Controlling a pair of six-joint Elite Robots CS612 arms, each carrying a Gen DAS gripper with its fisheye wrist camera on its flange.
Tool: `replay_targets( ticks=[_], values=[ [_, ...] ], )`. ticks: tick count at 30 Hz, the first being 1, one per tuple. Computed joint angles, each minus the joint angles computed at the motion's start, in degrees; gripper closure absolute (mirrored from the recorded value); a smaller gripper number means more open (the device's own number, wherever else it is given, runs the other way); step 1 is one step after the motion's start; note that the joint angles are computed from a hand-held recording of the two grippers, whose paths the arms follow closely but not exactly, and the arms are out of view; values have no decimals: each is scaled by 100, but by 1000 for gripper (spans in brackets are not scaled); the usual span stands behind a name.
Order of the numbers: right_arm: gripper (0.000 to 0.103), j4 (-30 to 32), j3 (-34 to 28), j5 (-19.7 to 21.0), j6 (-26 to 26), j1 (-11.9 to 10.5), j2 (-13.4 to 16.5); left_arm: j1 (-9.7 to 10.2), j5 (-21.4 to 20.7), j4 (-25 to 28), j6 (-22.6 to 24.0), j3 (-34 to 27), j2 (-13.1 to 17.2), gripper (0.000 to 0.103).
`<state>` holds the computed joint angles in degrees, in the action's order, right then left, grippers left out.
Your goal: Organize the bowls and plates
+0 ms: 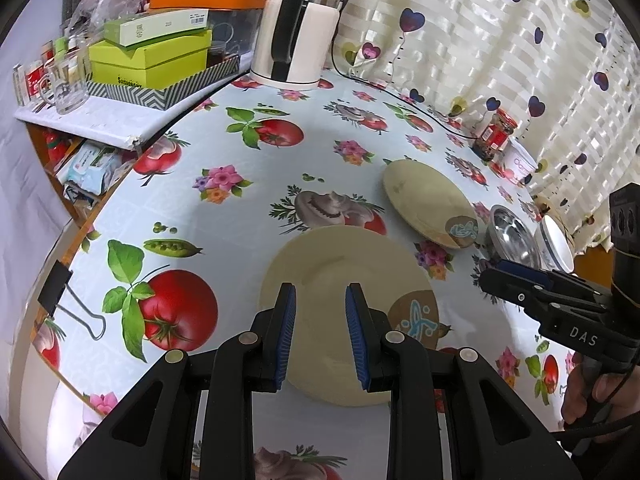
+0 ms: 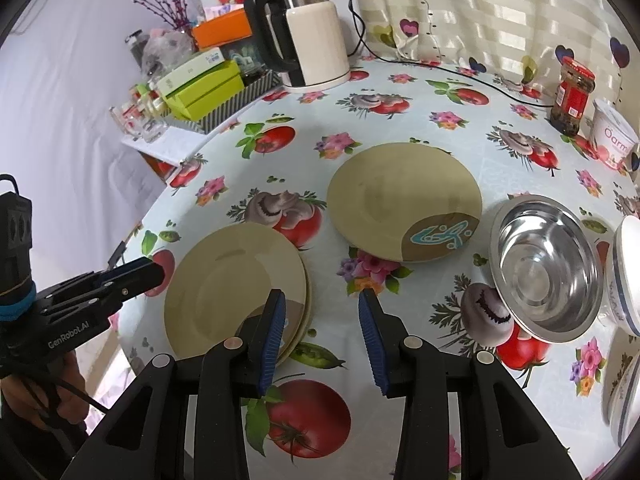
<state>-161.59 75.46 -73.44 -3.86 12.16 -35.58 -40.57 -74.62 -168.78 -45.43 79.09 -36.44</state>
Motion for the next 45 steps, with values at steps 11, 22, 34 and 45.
replay_targets(
  ticks=[11, 22, 34, 45],
  values=[
    [50, -102, 40, -75, 5, -3, -37, -1, -115, 56, 52, -132, 60, 76],
    [46, -134, 16, -160, 92, -37, -25, 7, -236, 135, 135, -369, 161, 76],
    [46, -187, -25, -184, 60, -80, -4, 20, -390, 216, 234, -683, 296, 76],
    [46, -172, -125, -118, 7, -113, 29, 60, -505, 372, 272, -946, 413, 76]
  ],
)
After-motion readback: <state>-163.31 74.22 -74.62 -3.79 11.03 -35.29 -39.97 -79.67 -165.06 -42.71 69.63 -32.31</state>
